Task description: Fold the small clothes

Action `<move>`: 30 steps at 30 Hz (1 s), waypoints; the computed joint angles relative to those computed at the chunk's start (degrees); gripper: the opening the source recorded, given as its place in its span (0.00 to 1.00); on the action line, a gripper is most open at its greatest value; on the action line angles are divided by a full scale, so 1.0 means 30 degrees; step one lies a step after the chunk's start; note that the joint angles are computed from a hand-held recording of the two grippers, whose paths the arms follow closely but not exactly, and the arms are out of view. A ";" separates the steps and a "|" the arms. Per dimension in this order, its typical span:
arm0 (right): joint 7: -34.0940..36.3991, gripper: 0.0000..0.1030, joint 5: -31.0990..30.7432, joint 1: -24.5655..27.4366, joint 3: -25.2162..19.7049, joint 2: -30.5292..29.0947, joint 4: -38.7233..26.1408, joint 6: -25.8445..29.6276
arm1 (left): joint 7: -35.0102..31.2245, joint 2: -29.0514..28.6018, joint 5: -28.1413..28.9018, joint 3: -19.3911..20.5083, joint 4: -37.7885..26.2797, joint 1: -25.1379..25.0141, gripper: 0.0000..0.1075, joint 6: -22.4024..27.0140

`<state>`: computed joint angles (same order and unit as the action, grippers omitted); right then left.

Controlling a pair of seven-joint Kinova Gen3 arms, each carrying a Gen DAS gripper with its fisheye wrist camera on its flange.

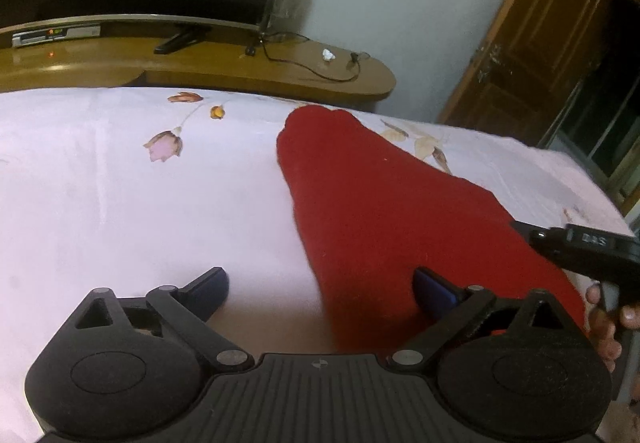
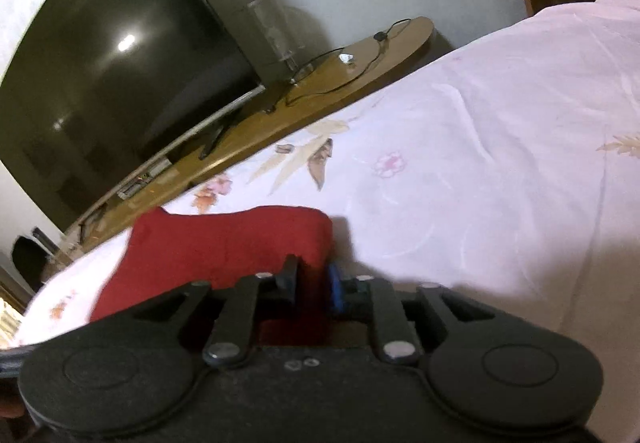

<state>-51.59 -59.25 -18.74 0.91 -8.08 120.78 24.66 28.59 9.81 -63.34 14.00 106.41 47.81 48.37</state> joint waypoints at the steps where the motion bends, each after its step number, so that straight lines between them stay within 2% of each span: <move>1: -0.0213 0.34 0.0254 0.0064 -0.0094 -0.0432 0.0174 -0.0156 | 0.0777 -0.0148 -0.0426 0.0193 0.0268 0.0116 0.92 0.0211; 2: -0.0181 0.47 0.0326 0.0022 -0.0020 -0.0765 0.0326 -0.0372 | 0.1553 -0.0257 -0.0801 0.0147 0.0482 0.0586 0.92 0.0594; 4: 0.0179 0.56 0.0024 -0.0348 0.0469 -0.1896 0.1161 -0.0914 | 0.3107 -0.0391 -0.1427 -0.0555 0.0915 0.2123 0.92 0.1218; 6: -0.0110 0.55 0.0220 -0.0974 0.1422 -0.3188 0.1791 -0.0253 | 0.4536 -0.0559 -0.1997 -0.0102 0.1341 0.2511 0.92 0.1527; 8: -0.0800 0.54 0.0610 -0.1376 0.1376 -0.4015 0.2328 -0.0240 | 0.4909 -0.0519 -0.2066 0.0953 0.1520 0.2349 0.92 0.2203; 10: -0.2334 0.54 0.2016 -0.1302 0.0834 -0.5112 0.2879 0.0219 | 0.5458 -0.0701 -0.2019 0.1987 0.2051 0.1874 0.92 0.1849; 12: -0.3392 0.54 0.3570 -0.0589 -0.0261 -0.5872 0.3091 0.0705 | 0.5258 -0.0617 -0.1637 0.2061 0.2180 0.2303 0.92 0.1915; 14: -0.4149 0.52 0.5123 0.0919 -0.2027 -0.5915 0.2973 0.1515 | 0.4075 -0.0310 -0.1130 0.2035 0.1880 0.3004 0.92 0.2806; 15: -0.4402 0.49 0.5900 0.1468 -0.2689 -0.5771 0.2964 0.1588 | 0.3298 -0.0039 -0.0916 0.2530 0.1615 0.2996 0.92 0.3578; 17: -0.5030 0.47 0.6883 0.1503 -0.2951 -0.5853 0.3269 0.1047 | 0.2668 -0.0062 -0.0575 0.2621 0.1586 0.3507 0.92 0.4188; 21: -0.6261 0.47 0.8282 0.0303 -0.1930 -0.5738 0.3235 0.0582 | 0.3267 -0.0433 -0.0422 0.2831 0.2292 0.4549 0.92 0.5169; 22: -0.6392 0.47 0.8377 -0.0376 -0.1264 -0.5606 0.3252 0.0497 | 0.3219 -0.0496 -0.0246 0.2939 0.2309 0.4680 0.92 0.5445; 24: -0.6293 0.47 0.8375 -0.1475 -0.0168 -0.5710 0.3528 0.0377 | 0.2982 -0.0505 0.0421 0.3193 0.2008 0.5052 0.92 0.6537; 26: -0.7158 0.48 0.8897 -0.1708 0.0267 -0.5824 0.3139 0.1088 | 0.3562 -0.0604 0.0590 0.3750 0.1848 0.5074 0.92 0.7746; 28: -0.7201 0.52 0.8679 -0.2574 0.1647 -0.6825 0.3200 0.1568 | 0.5094 -0.1103 -0.0310 0.3340 0.2312 0.5813 0.92 0.8083; 30: -0.6179 0.63 0.7440 -0.4002 0.3416 -0.7089 0.3284 0.1251 | 0.6103 -0.1641 -0.1164 0.3309 0.2711 0.5251 0.92 0.7388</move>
<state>-70.12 -36.93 -30.75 11.16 -29.35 130.64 28.41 46.90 4.89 -66.83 23.92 114.54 63.56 70.53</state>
